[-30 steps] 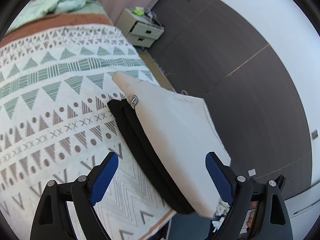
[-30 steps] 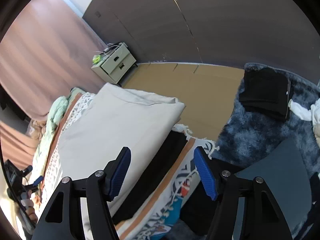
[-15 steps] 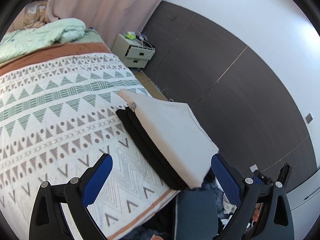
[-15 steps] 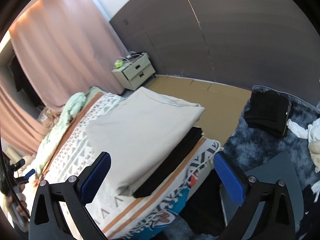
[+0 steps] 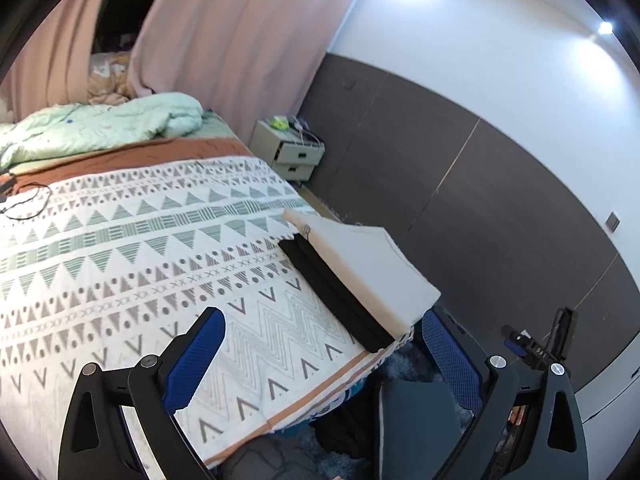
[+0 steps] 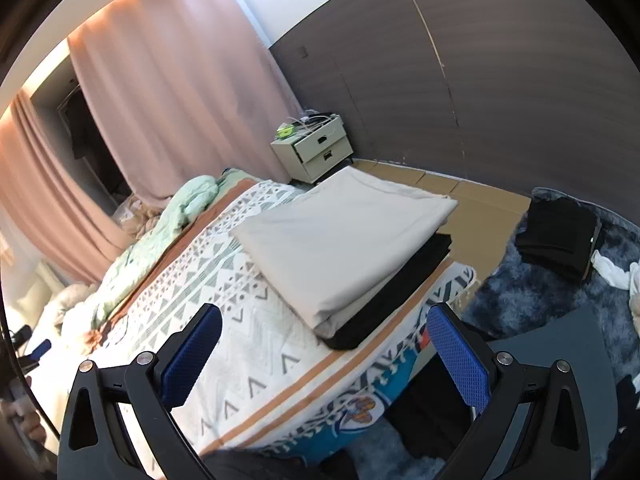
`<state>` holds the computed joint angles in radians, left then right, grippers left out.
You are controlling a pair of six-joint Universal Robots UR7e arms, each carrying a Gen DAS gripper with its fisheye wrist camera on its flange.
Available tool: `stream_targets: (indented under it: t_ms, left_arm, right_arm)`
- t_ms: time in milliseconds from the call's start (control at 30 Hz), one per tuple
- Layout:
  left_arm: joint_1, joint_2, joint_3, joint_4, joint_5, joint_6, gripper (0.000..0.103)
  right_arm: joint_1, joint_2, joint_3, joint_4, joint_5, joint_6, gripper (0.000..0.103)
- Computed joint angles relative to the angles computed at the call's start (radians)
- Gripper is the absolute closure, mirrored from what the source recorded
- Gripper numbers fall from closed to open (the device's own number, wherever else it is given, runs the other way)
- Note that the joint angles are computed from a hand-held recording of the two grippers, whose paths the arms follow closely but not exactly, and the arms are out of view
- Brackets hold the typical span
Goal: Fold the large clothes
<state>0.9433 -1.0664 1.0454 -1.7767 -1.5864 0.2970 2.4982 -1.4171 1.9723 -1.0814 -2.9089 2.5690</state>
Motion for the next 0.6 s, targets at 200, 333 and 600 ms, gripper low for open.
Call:
stream_targets:
  t_ms: [200,333,600]
  left_arm:
    - [0.020,-0.079,0.011,-0.004,0.001,0.005,0.004]
    - [0.031,-0.142,0.042,-0.021,0.007,0.021,0.004]
    - [0.057,-0.269,0.147,-0.122,0.038,0.092,0.001]
  right_arm:
    - [0.068,0.121,-0.119,0.167,0.036,0.130,0.000]
    - [0.097,0.191,-0.180,0.202,0.054,0.138,0.000]
    - [0.126,0.307,-0.242,0.143,0.070,0.073,0.000]
